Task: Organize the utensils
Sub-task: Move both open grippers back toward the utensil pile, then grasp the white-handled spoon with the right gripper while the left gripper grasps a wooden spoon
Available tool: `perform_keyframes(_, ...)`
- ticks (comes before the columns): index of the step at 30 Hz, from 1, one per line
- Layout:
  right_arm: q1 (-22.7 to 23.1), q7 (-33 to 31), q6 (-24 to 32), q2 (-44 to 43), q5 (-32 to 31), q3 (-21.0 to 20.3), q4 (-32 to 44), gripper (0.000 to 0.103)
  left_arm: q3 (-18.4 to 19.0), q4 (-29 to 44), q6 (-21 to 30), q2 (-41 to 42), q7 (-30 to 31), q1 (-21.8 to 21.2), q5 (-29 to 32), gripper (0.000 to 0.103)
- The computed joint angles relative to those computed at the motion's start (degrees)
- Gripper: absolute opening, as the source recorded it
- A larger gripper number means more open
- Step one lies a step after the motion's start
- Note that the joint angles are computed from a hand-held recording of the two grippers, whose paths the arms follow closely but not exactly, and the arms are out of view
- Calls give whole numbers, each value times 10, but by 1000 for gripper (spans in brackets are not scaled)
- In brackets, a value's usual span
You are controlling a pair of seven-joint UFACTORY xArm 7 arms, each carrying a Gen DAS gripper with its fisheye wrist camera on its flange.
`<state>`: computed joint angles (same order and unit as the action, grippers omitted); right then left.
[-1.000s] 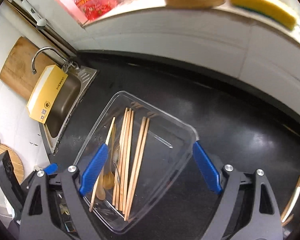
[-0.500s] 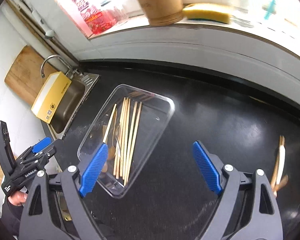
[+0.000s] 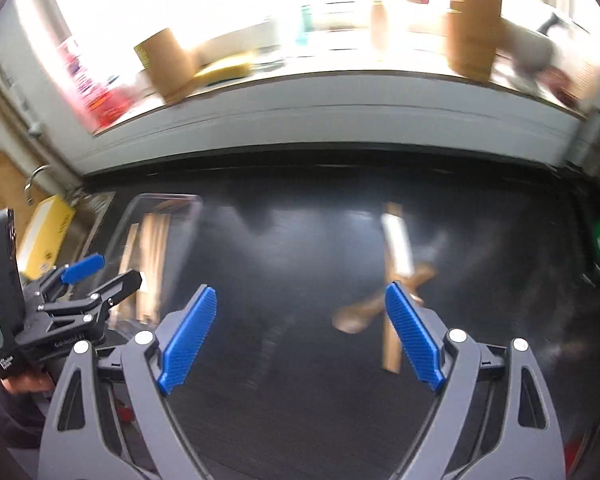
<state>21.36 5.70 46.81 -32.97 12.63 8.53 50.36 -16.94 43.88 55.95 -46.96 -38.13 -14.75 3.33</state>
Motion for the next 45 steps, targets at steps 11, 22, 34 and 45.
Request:
perform_keyframes(11,-64,-21,33,-121,-24,-53,-85,84,-57,118,-70,192,12,-55,38,92)
perform_keyframes(22,-69,-53,29,-109,-8,-65,-83,84,-47,137,-72,235,8,-85,66,92)
perform_keyframes(34,-79,-116,-18,-24,-5,-76,-100,84,-25,128,-172,357,63,-114,113,92)
perform_keyframes(45,-93,-165,-34,122,10,-76,-38,84,21,140,-220,452,168,-126,97,72)
